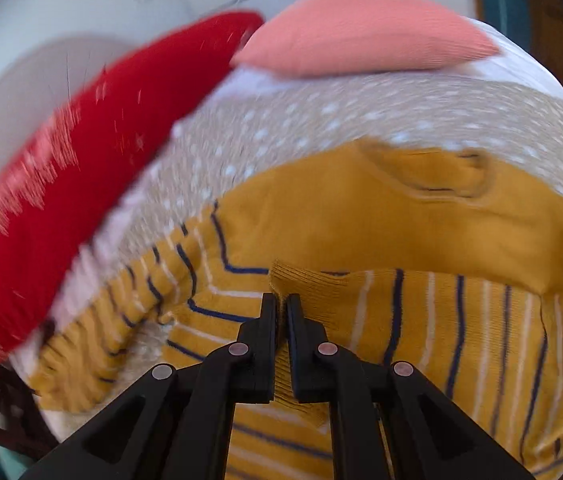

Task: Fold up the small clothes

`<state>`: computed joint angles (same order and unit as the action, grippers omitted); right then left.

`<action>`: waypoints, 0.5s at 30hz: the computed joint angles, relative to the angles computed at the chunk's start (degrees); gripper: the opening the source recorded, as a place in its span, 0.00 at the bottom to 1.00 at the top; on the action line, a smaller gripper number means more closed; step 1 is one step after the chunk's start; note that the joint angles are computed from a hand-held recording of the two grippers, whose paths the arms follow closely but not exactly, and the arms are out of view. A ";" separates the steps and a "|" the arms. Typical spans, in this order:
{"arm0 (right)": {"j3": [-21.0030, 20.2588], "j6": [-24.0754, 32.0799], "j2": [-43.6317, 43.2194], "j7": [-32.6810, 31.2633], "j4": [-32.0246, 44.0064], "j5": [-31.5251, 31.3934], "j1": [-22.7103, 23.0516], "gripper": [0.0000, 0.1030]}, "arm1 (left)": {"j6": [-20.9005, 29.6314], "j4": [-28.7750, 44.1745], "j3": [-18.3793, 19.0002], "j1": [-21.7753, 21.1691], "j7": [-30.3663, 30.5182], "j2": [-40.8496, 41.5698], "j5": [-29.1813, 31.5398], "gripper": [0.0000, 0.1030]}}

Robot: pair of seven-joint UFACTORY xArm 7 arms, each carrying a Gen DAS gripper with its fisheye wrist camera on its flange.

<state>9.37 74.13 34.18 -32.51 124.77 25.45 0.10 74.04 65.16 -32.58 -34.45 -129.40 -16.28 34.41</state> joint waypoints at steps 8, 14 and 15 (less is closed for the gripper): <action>1.91 0.29 -2.92 -4.98 -0.49 7.09 -3.09 0.38 | 2.41 -2.91 -1.01 0.10 -1.39 -3.84 -2.46 0.77; -0.92 -2.70 -8.32 -12.54 -9.15 2.83 -3.71 0.44 | 0.16 -3.35 -1.59 1.38 -0.61 -3.74 -2.41 0.77; -1.19 -4.07 -10.07 -14.38 -12.43 2.71 -3.78 0.47 | -0.29 -3.37 -1.50 1.48 -0.39 -3.64 -2.49 0.77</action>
<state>8.17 70.06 24.12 -46.89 112.34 28.16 -3.68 73.74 61.79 -34.08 -32.98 -129.79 -19.92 31.92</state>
